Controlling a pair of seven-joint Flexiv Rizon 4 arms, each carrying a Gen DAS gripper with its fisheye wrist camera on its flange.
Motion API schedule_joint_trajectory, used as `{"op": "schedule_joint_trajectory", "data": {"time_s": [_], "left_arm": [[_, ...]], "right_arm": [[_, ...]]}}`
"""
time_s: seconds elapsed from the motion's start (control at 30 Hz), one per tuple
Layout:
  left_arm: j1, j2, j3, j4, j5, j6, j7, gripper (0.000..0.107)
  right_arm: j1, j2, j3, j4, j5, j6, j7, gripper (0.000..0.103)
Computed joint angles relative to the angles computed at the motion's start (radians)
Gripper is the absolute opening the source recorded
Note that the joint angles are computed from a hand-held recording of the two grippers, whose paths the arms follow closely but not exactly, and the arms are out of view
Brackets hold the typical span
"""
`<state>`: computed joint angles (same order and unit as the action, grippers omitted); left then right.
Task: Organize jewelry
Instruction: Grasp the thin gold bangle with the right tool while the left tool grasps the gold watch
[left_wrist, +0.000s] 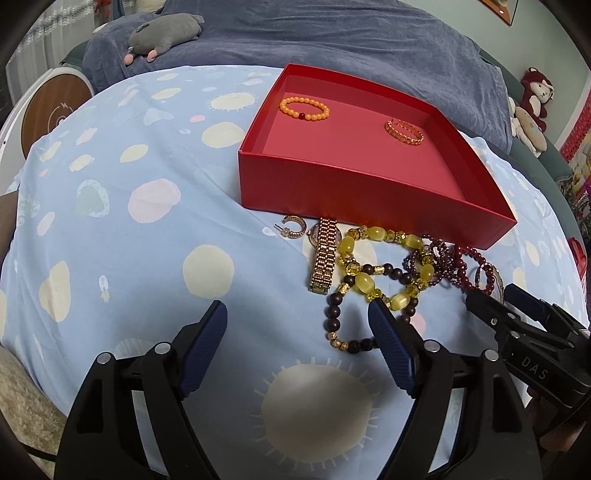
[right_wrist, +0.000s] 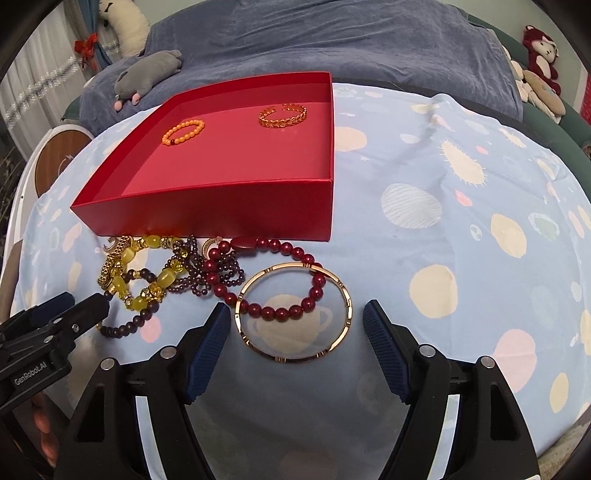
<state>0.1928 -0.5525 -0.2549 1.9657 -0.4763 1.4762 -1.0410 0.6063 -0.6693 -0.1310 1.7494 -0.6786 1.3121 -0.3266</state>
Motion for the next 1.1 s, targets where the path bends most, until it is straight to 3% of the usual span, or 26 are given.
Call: {"op": "schedule_joint_trajectory", "data": {"time_s": [0.1, 0.53, 0.77, 0.93, 1.0, 1.07, 1.1], "left_arm": [[-0.010, -0.004, 0.011, -0.006, 0.006, -0.001, -0.008, 0.075], [-0.016, -0.019, 0.020, -0.043, 0.015, -0.009, -0.025, 0.074], [-0.030, -0.047, 0.040, -0.089, 0.048, -0.031, -0.003, 0.047], [-0.043, -0.056, 0.045, -0.090, 0.072, -0.004, 0.012, 0.040], [-0.035, -0.059, 0.034, -0.089, 0.075, 0.005, 0.020, 0.031], [-0.014, -0.057, 0.006, -0.082, 0.070, 0.005, 0.036, 0.015], [-0.008, -0.057, -0.001, -0.082, 0.068, 0.001, 0.042, 0.013]], "right_arm": [[0.006, 0.000, -0.011, 0.002, -0.010, 0.003, 0.005, 0.061], [0.026, 0.039, -0.054, 0.059, -0.046, 0.064, 0.089, 0.061], [0.034, 0.042, -0.077, 0.070, -0.056, 0.098, 0.120, 0.061], [0.035, 0.037, -0.075, 0.064, -0.052, 0.098, 0.113, 0.061], [0.038, 0.037, -0.077, 0.065, -0.051, 0.100, 0.113, 0.061], [0.040, 0.038, -0.081, 0.066, -0.051, 0.103, 0.114, 0.061], [0.043, 0.039, -0.085, 0.068, -0.053, 0.105, 0.116, 0.061]]}}
